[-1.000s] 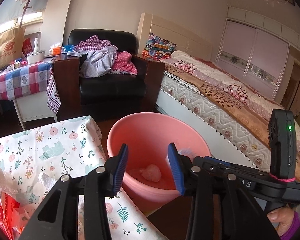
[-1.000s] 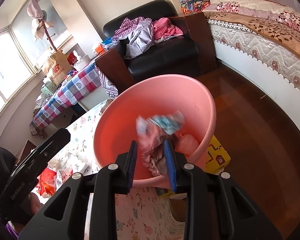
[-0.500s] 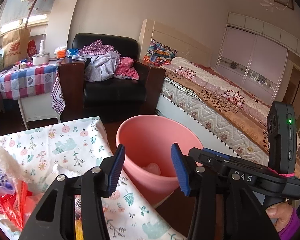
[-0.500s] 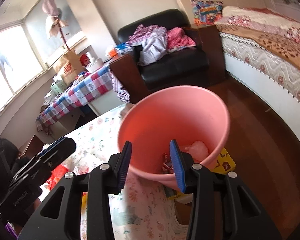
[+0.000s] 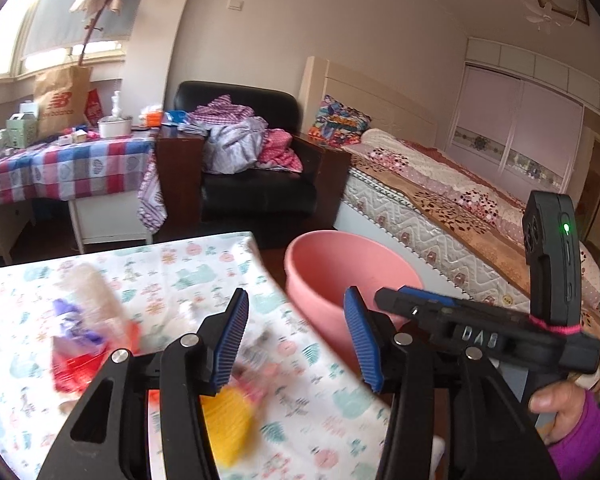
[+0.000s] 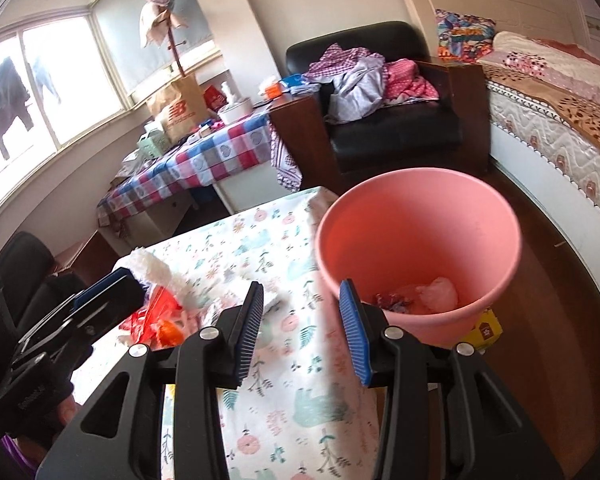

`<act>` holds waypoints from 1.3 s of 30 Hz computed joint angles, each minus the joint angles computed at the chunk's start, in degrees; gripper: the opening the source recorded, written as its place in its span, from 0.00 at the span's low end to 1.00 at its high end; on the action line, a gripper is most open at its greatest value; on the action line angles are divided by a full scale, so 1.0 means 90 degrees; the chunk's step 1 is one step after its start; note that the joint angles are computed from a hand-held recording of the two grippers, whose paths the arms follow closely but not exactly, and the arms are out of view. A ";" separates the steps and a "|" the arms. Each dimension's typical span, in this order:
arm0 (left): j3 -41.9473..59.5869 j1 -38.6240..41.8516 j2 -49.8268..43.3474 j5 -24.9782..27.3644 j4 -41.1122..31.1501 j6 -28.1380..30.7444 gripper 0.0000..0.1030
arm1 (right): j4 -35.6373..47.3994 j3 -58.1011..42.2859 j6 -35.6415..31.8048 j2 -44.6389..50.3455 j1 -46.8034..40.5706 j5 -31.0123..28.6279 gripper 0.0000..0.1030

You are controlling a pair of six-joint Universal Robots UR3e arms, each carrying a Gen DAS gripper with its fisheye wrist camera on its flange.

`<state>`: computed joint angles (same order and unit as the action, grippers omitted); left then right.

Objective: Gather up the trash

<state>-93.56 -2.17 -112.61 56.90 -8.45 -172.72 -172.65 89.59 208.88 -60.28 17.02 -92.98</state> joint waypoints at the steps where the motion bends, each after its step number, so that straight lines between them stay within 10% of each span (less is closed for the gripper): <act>1: -0.0255 0.0129 0.0164 -0.0062 0.0085 0.0069 0.48 | 0.0064 -0.0082 -0.0013 0.0020 0.0043 -0.0013 0.39; 18: -0.2863 0.2531 0.1638 -0.0497 0.0081 0.1126 0.48 | 0.0798 -0.1496 -0.0094 0.0933 0.0640 0.0154 0.39; 39: -0.1233 0.2212 -0.0101 0.0281 -0.0645 0.0200 0.39 | 0.1371 -0.2318 -0.0238 0.1423 0.0754 0.0327 0.39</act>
<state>-104.66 17.73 -113.52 59.43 -14.25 -170.92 -160.31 68.72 206.74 -47.47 23.80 -90.04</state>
